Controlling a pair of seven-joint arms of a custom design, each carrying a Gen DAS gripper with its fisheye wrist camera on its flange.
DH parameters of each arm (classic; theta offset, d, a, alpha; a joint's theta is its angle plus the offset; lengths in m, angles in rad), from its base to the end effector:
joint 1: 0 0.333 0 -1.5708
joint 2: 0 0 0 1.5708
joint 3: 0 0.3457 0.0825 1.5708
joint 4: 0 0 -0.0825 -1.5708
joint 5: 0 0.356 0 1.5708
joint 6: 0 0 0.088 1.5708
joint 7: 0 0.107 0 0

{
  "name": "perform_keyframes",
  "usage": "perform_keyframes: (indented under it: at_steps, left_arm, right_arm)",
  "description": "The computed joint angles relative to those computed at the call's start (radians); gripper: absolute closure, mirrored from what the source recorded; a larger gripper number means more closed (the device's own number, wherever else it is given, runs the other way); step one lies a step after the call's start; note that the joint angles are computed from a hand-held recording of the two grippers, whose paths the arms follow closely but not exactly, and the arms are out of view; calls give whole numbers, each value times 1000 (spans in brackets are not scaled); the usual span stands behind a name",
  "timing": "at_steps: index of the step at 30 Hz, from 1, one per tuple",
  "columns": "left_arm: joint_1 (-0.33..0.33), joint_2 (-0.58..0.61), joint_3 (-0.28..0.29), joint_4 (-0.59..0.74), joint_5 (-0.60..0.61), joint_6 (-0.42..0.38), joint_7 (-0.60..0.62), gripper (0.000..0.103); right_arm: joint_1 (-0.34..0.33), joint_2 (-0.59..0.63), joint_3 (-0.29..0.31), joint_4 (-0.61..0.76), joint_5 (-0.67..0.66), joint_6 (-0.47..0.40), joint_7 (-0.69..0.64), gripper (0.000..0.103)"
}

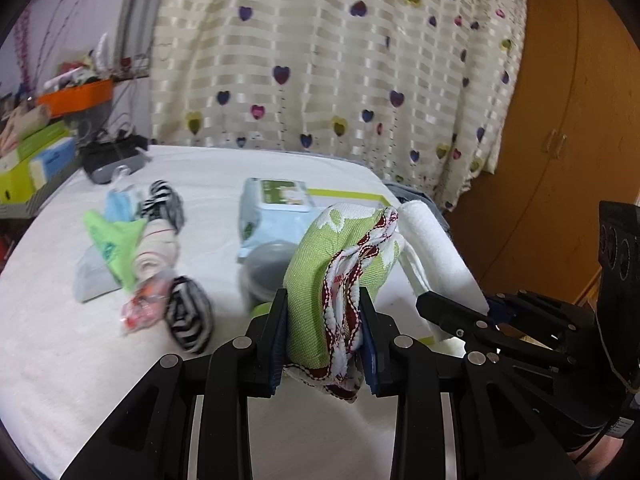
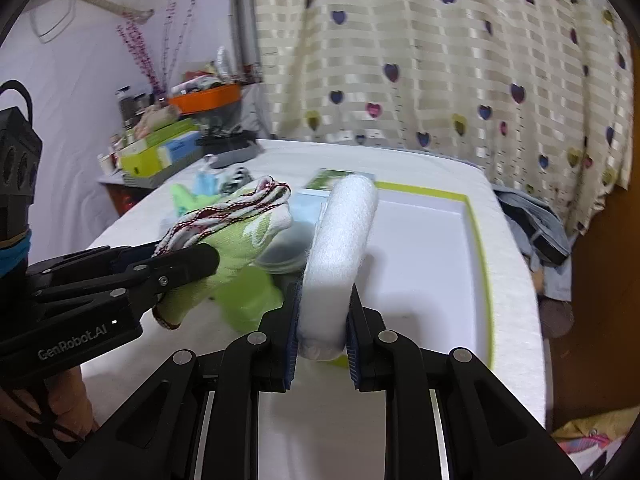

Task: Organize soft objects
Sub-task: 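Carry the towel in the right tool while the left tool carries the pouch to the tray, then lower both items into the tray and open both tools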

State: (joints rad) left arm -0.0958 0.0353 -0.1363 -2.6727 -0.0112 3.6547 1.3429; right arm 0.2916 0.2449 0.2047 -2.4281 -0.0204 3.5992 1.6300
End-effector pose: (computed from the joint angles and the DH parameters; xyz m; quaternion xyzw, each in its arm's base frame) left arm 0.4455 -0.1034 0.3962 -0.6327 0.6259 -0.3885 0.2388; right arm 0.4730 0.2530 0.3768 -0.7516 0.4826 -0.2003 0.4025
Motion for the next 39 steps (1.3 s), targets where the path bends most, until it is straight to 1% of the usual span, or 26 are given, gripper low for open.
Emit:
perform_keyframes:
  at_steps: [4,10,14,18,21,24,26,32,33,35,36,38,39]
  left_arm:
    - [-39,41,-9,54,-59,-26,59,73]
    - [-95,100,15,130,-100,-72,101,73]
    - [-106,137,25,174,-62,-106,73,73]
    - [-132,170,50,220,-53,-139,62,73]
    - [-127,195,54,254,-16,-169,27,73]
    - [-131,221,62,286,16,-193,-3,72]
    - [-131,233,64,301,39,-205,-24,72]
    - [-144,268,83,346,92,-241,-74,70]
    - [-138,272,78,351,104,-246,-84,69]
    - [-125,279,70,359,128,-254,-104,69]
    - [-126,282,73,362,136,-257,-111,68]
    - [-112,285,63,366,159,-258,-126,67]
    - [-114,285,65,366,166,-257,-132,66]
  right_arm:
    - [-23,7,-10,5,-2,-5,8,82]
    - [-66,27,-14,25,-8,-22,23,82]
    - [-102,48,-2,46,-27,-49,34,82]
    - [-167,78,39,74,-68,-85,59,82]
    - [-188,97,54,97,-72,-117,55,82]
    - [-191,107,57,107,-55,-135,34,82]
    - [-172,111,41,114,-27,-145,12,82]
    - [-163,125,31,134,33,-178,-41,81]
    - [-158,127,27,139,45,-186,-50,80]
    - [-117,130,-10,148,87,-206,-75,78]
    - [-110,132,-16,152,102,-214,-86,76]
    - [-80,133,-41,156,136,-220,-111,64]
    - [-62,132,-56,154,154,-212,-123,54]
